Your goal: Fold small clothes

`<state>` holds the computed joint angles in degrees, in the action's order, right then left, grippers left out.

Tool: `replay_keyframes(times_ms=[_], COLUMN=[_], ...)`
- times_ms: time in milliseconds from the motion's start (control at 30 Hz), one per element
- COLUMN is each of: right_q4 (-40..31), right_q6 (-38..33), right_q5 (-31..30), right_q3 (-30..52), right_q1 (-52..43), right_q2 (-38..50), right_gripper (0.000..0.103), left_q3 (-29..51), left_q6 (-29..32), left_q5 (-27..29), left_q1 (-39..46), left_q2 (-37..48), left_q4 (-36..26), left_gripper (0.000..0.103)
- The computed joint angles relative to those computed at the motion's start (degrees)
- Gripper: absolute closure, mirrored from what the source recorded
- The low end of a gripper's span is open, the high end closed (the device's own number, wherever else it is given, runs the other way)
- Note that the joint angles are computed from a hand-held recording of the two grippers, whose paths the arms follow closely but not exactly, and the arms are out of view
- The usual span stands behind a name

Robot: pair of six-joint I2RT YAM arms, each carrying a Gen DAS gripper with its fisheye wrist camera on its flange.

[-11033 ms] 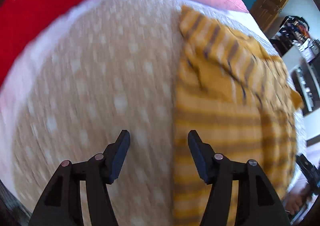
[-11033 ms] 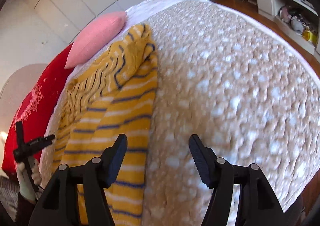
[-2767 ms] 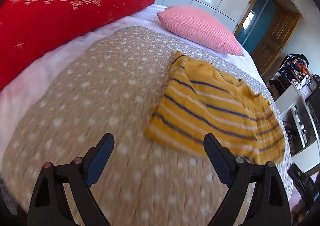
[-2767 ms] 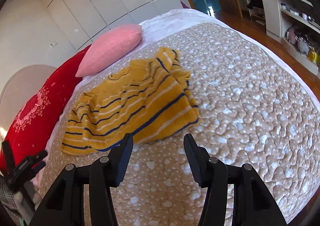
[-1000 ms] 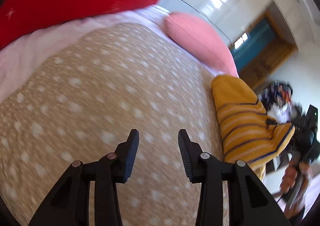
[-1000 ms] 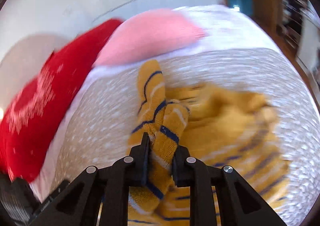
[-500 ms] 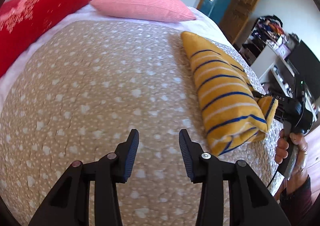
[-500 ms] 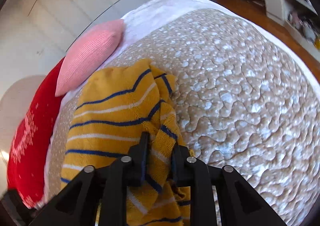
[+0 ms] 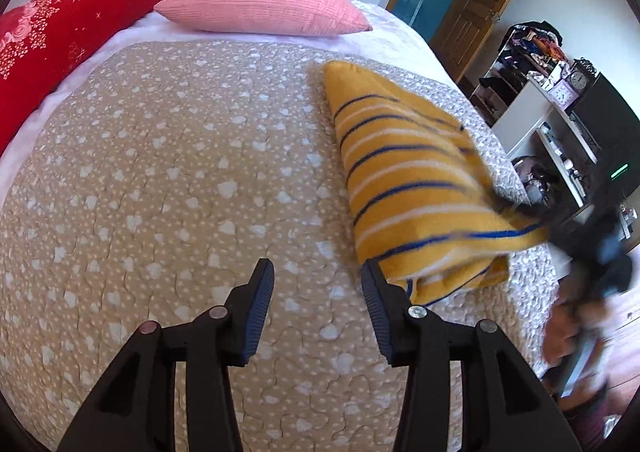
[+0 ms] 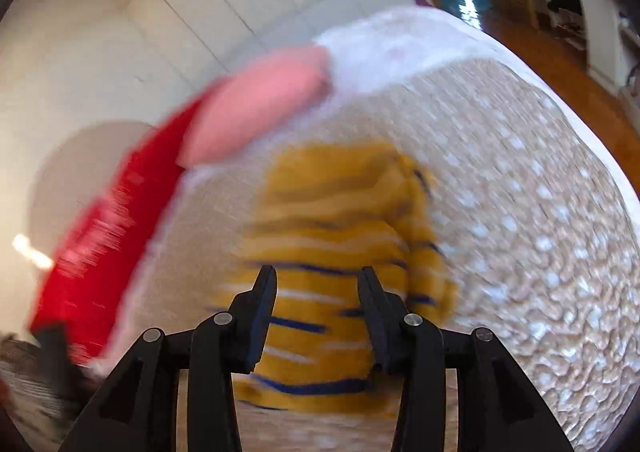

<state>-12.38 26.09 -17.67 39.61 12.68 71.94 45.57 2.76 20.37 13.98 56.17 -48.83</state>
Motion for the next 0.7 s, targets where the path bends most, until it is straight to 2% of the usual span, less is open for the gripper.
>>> replay_keyframes(times_ms=[33,67,167,233,300,333,400,467,567,600,633,667,700], right_q4=[-0.3,0.1,1.9,0.4,3.1,3.9,4.6,4.3,10.0,11.9,14.0,15.0,15.5], right_q6=[-0.4,-0.8,-1.7,-1.3,-1.1,-1.0,-1.1,-1.9,0.9,2.2,3.0,4.3,5.9], right_q5=[1.4,1.4,-2.9,-4.5,-5.0,-4.1,-5.1,-9.2,-14.8,-15.0,-16.4,-17.8,-16.3], right_q3=[-0.7,-1.7,-5.7,-5.0,-4.4,-2.8,0.6,5.4,8.2,8.6,8.7,9.9,9.7], right_q1=[-0.2,-1.1,-5.0,-7.3,-9.8,-10.3,-11.2,-12.3,-11.6,-10.5,-9.7,-9.0,-8.0], right_q2=[2.9,5.3,1.5,-1.6,-2.3,-0.2,5.4,14.6,25.0,26.3,27.1,28.9,28.2], right_gripper=[0.068,0.071,0.071,0.041,0.021,0.017,0.017,0.017,0.017,0.026,0.038,0.04,0.048], left_q3=[0.7,1.3,4.2,6.0,8.1,10.0,12.5,14.8,14.8,14.7,15.1,16.1,16.8], left_q6=[0.1,0.1,-0.5,-0.9,-1.4,-1.3,-1.9,-3.2,-6.8,-6.5,-5.9,-5.1,-5.3], left_q5=[0.7,1.5,4.2,4.6,6.0,7.5,9.9,13.9,18.9,19.7,21.5,23.3,22.1], left_q1=[0.3,0.6,0.2,-1.2,-2.8,-3.8,-5.1,-5.6,-5.2,-5.1,-4.6,-4.1,-4.1], left_q2=[1.3,2.7,9.5,14.0,19.5,23.5,29.8,35.9,39.3,39.0,39.0,38.9,37.5], left_q4=[0.3,0.8,4.3,7.2,10.2,10.9,12.0,12.7,14.9,14.8,13.9,11.9,10.9], left_gripper=[0.046,0.043,0.032,0.028,0.021,0.018,0.018,0.016,0.014,0.024,0.053,0.056,0.058])
